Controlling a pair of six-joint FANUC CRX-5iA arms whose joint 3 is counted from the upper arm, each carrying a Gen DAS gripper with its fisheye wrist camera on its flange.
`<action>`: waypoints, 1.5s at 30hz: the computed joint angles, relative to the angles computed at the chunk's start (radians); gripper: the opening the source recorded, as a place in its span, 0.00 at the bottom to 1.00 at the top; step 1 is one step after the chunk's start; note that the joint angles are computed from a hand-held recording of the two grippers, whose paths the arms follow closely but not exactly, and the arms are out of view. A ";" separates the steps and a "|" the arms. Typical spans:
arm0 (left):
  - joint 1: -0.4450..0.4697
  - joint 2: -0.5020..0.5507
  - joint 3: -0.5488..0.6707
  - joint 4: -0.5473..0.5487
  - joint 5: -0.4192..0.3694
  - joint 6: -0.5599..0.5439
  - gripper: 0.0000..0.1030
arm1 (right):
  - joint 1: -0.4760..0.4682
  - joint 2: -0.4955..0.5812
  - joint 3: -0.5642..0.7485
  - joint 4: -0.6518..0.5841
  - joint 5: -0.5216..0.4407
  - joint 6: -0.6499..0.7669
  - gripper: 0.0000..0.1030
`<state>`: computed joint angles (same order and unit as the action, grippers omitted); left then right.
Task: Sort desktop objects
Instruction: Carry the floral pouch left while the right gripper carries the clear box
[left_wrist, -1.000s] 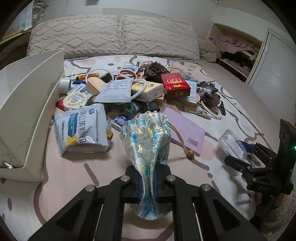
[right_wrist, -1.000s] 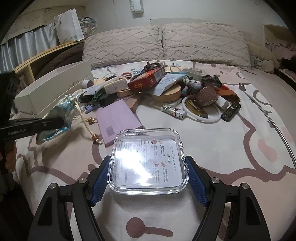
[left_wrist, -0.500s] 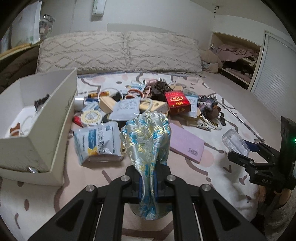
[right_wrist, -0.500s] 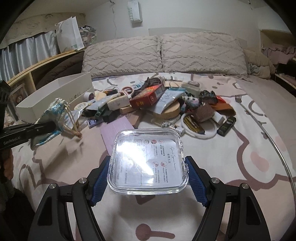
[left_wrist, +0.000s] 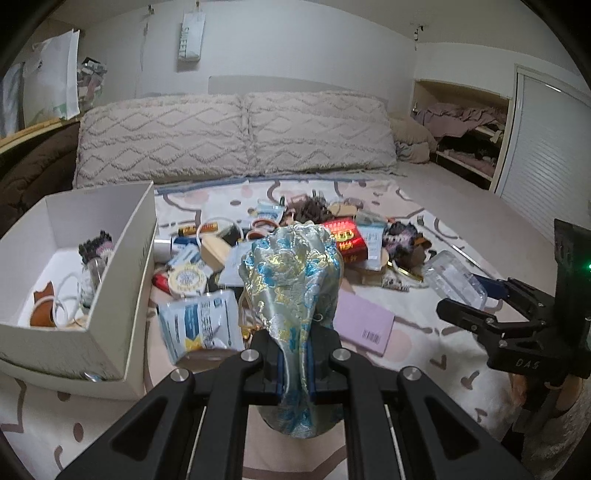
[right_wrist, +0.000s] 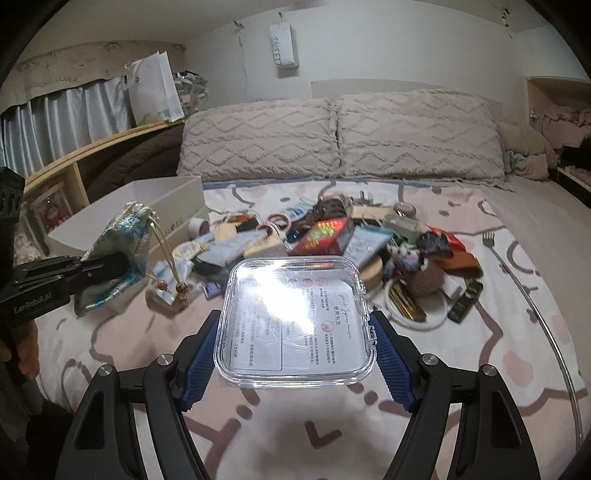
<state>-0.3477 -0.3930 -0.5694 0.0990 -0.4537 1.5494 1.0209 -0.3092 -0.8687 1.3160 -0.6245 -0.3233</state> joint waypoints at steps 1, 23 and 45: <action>0.001 -0.002 0.007 -0.003 -0.001 0.005 0.09 | -0.003 0.001 0.005 0.003 0.003 0.002 0.76; -0.013 0.008 0.175 -0.201 0.003 0.222 0.09 | -0.096 0.060 0.168 0.083 0.057 0.074 0.76; 0.129 -0.028 0.173 -0.101 0.130 0.175 0.09 | -0.150 0.142 0.312 0.133 0.088 0.130 0.76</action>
